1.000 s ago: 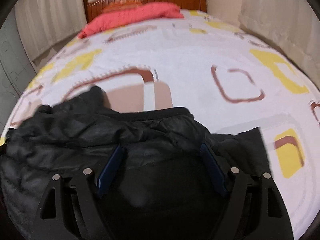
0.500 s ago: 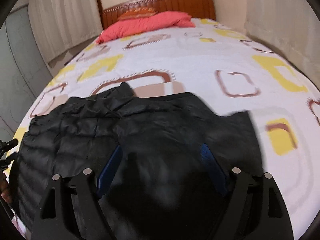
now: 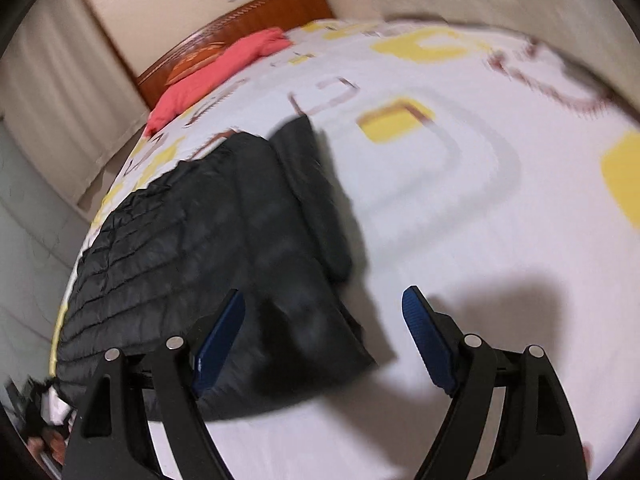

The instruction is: Fold large clothes

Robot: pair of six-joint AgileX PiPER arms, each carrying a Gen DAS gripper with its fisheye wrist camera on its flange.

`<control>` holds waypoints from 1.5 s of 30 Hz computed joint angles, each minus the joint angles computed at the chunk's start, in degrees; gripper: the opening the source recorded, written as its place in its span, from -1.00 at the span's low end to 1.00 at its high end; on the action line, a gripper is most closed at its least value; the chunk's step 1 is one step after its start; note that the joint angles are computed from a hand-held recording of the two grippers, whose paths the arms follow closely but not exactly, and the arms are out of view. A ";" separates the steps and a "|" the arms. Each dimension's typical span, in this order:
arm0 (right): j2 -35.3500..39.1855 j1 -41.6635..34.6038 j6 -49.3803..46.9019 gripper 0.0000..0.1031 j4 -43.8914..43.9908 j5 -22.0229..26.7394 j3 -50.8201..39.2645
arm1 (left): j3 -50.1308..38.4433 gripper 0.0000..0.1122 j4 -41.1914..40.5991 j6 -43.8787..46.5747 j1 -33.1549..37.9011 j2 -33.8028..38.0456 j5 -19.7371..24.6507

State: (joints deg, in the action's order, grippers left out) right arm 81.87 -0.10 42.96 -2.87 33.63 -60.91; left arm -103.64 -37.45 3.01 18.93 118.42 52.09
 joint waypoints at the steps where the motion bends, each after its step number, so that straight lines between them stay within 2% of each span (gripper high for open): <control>1: 0.08 -1.05 -2.23 0.56 3.29 -0.93 0.83 | 2.22 0.49 -1.44 0.80 0.08 -0.86 -0.74; 4: -0.04 -2.38 -6.60 0.56 12.69 -5.18 4.51 | 7.45 0.49 -4.52 1.52 0.11 -3.05 -2.20; 6: 0.78 -2.19 -7.87 0.56 15.94 -7.17 5.14 | 10.25 0.49 -6.18 2.84 -0.29 -4.65 -3.60; 9: 1.57 -0.77 -6.25 0.57 15.70 -9.91 5.14 | 12.57 0.49 -9.23 5.09 -1.13 -5.64 -4.23; 11: 2.35 -0.54 -8.65 0.57 19.08 -11.26 4.81 | 14.06 0.49 -12.14 6.93 -1.68 -5.90 -4.41; 16: 4.28 -0.85 -15.30 0.56 30.39 -17.23 6.55 | 13.76 0.55 -13.15 6.49 -3.13 -4.63 -7.48; 18: 4.41 -0.87 -14.54 0.54 31.07 -19.46 7.20 | 11.82 0.55 -13.81 6.36 -3.27 -3.16 -8.10; 19: 4.63 -0.76 -12.98 0.46 29.73 -19.82 6.94 | 10.74 0.50 -13.64 5.72 -3.25 -2.33 -8.13; 20: 5.00 -0.34 -9.39 0.38 26.10 -20.00 6.46 | 9.34 0.24 -11.18 3.22 -3.79 -1.47 -9.04; 22: 5.75 -0.01 -5.51 0.08 21.82 -19.59 5.80 | 8.84 0.10 -8.85 2.16 -4.31 -1.22 -9.60; 24: 5.77 -0.14 -8.84 -0.04 24.85 -20.71 6.51 | 9.16 -0.20 -7.24 3.01 -5.36 -1.91 -10.85; 27: 4.95 0.05 -13.14 -0.20 29.11 -22.22 8.05 | 10.20 -0.37 -6.29 3.94 -5.79 -2.97 -11.58; 30: 4.04 0.11 -15.89 -0.29 31.93 -22.41 8.92 | 10.72 -0.49 -3.40 3.47 -6.59 -4.35 -12.03; 35: 3.14 -0.02 -16.62 -0.36 32.85 -21.87 9.41 | 14.01 -0.57 0.59 3.00 -7.57 -7.98 -13.42; 45: -2.75 0.96 -8.58 -0.37 25.19 -19.30 12.85 | 22.56 -0.59 -0.51 7.20 -4.87 -15.16 -12.54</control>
State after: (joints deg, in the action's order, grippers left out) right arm 79.12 0.86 34.37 22.31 14.33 -48.06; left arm -81.08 -37.97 10.21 14.06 103.25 39.54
